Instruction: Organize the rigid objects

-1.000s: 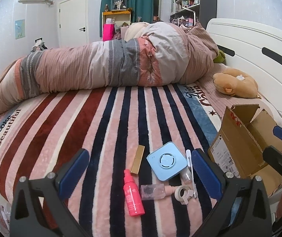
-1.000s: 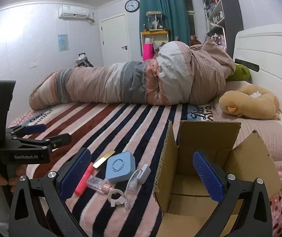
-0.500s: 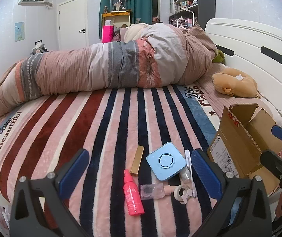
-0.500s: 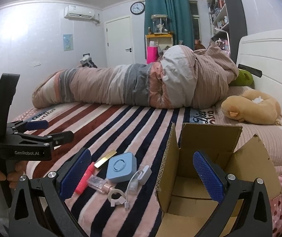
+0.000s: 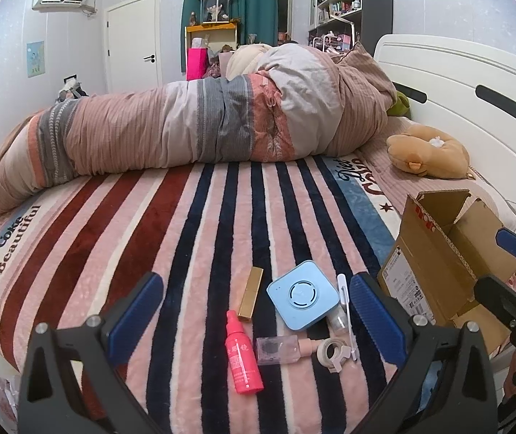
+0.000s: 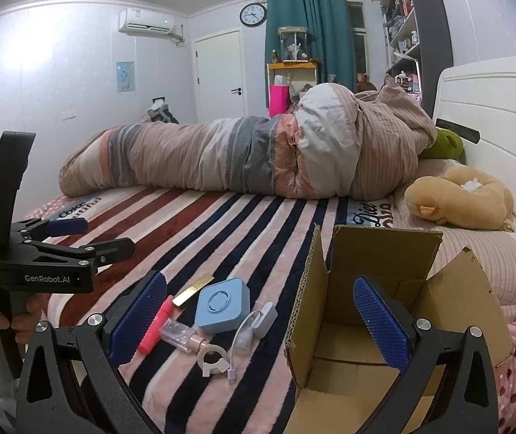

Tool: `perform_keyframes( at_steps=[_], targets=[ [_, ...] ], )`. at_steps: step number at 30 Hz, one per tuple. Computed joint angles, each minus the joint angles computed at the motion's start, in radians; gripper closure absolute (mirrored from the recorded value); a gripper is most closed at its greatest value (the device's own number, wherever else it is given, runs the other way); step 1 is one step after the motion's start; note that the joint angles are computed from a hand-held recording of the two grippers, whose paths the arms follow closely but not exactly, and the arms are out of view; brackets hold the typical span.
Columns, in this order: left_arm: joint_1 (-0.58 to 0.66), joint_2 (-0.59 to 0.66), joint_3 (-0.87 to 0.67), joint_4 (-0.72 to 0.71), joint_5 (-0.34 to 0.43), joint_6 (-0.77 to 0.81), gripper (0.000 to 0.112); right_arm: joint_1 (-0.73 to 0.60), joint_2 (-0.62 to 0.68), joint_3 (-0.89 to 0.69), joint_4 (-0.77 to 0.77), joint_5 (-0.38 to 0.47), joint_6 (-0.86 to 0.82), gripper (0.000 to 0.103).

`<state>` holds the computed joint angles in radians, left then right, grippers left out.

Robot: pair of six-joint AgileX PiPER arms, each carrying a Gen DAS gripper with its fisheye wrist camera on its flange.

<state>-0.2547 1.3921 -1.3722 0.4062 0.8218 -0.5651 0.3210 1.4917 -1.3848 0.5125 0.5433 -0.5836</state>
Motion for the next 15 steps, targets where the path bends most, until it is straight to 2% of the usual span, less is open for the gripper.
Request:
perform_keyframes(
  at_steps=[11,15],
  targets=[
    [0.015,-0.009,0.008,-0.028,-0.012,0.019,0.01,0.006,-0.001,-0.001,-0.035,0.002,0.026,0.0],
    [0.057,-0.01,0.023,-0.111,-0.055,0.094,0.01,0.018,-0.009,0.006,-0.086,-0.006,0.07,0.0]
  ],
)
